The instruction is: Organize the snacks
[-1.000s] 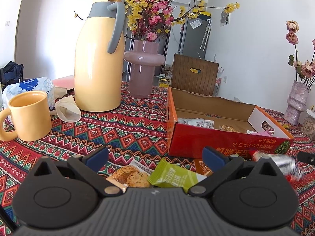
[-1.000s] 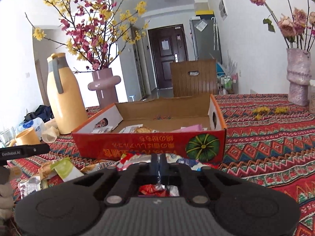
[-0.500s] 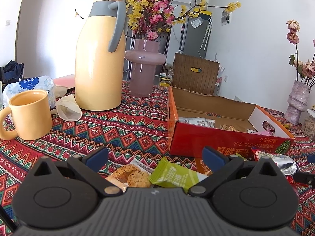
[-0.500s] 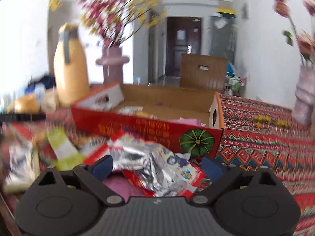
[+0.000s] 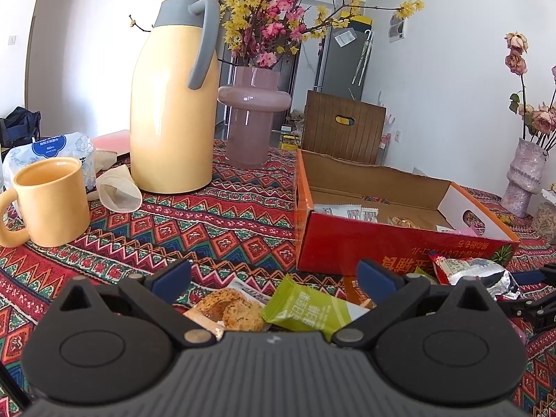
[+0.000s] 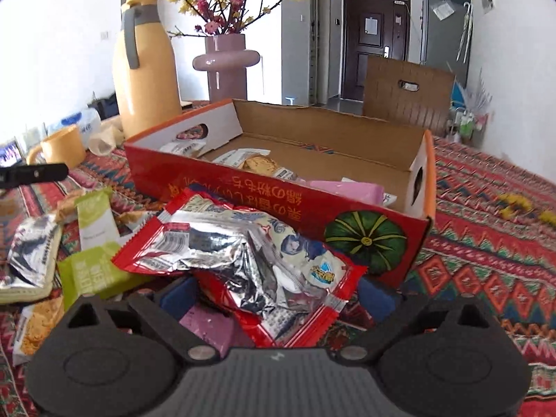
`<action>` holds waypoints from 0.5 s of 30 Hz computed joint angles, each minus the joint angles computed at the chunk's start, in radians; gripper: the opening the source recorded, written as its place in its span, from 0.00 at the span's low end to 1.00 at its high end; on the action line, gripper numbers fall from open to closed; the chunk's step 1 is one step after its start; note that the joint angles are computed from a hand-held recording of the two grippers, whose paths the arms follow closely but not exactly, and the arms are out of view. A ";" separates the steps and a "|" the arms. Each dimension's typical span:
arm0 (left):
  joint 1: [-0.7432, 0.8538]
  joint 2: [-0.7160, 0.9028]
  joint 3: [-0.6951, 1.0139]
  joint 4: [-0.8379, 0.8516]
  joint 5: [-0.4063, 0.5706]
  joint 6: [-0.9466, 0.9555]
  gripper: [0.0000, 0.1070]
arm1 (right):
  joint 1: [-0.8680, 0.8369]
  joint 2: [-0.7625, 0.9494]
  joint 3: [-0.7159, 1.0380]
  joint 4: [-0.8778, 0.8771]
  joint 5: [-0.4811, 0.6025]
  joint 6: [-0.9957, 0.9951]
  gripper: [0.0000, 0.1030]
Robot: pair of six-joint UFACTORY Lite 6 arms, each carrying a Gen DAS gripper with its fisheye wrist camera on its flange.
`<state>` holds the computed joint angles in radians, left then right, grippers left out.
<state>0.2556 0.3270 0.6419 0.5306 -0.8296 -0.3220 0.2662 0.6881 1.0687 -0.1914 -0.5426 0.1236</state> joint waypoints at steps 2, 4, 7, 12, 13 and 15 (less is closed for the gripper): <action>-0.001 0.001 0.001 -0.001 0.002 0.000 0.96 | -0.015 0.007 -0.005 -0.054 -0.027 0.058 0.88; -0.001 0.002 0.002 -0.001 0.002 0.001 0.96 | -0.030 0.007 -0.017 -0.126 -0.054 0.122 0.74; -0.001 0.003 0.004 -0.002 0.005 0.000 0.96 | -0.035 -0.023 -0.062 -0.165 -0.094 0.151 0.42; 0.000 0.003 0.004 0.000 0.005 -0.001 0.96 | -0.009 -0.112 -0.205 -0.067 -0.193 0.065 0.12; 0.000 0.003 0.004 0.000 0.005 -0.001 0.96 | -0.002 -0.125 -0.232 -0.042 -0.213 0.046 0.12; 0.000 0.002 0.004 0.000 0.004 -0.002 0.96 | 0.014 -0.151 -0.289 0.017 -0.264 0.018 0.04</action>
<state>0.2554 0.3294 0.6454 0.5304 -0.8251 -0.3236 0.2799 0.5375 0.7793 -0.1740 -0.8067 0.1415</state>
